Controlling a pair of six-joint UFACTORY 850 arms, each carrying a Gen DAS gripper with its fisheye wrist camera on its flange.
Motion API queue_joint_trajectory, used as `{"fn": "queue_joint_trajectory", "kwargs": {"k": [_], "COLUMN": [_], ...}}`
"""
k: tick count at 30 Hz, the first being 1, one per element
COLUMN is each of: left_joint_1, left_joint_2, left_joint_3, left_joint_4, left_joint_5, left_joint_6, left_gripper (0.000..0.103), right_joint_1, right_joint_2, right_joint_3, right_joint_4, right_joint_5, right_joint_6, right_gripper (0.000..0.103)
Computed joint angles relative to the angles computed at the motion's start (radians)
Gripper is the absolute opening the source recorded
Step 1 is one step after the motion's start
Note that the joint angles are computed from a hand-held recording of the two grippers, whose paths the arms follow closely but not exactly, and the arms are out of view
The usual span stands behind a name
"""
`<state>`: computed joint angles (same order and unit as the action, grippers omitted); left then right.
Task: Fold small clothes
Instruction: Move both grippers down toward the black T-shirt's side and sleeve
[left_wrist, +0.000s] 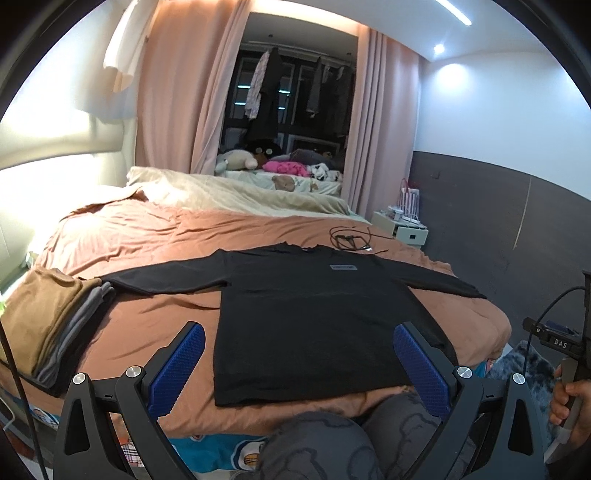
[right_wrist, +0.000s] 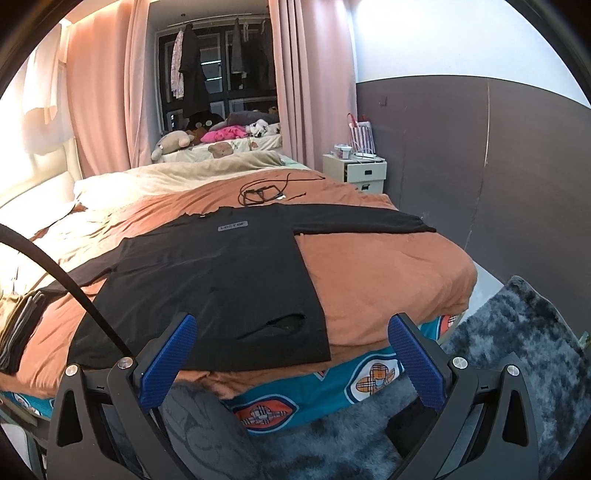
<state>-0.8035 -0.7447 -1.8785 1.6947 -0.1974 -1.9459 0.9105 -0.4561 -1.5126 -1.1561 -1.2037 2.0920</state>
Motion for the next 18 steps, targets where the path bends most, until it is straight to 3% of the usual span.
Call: {"fn": "queue_joint_trajectory", "kwargs": {"k": [4,11,18], "left_joint_1": [0.028,0.076,0.114], "left_joint_2": [-0.053,-0.164,-0.3], "left_joint_3": [-0.082,-0.276,-0.521], "left_joint_4": [-0.223,-0.768,-1.067], "left_joint_5": [0.011,-0.016,-0.107], "left_joint_6": [0.217,0.75,1.043], "left_gripper": [0.103,0.103,0.102], "right_joint_1": [-0.034,-0.099,-0.158], "right_joint_2": [-0.02,-0.059,-0.093], "right_joint_3": [-0.04,-0.114,-0.169], "right_joint_4": [-0.003,0.0,-0.003], "right_joint_5": [0.034,0.104,0.188], "right_joint_6": [-0.034,-0.114,-0.192], "right_gripper": [0.103,0.103,0.103]}}
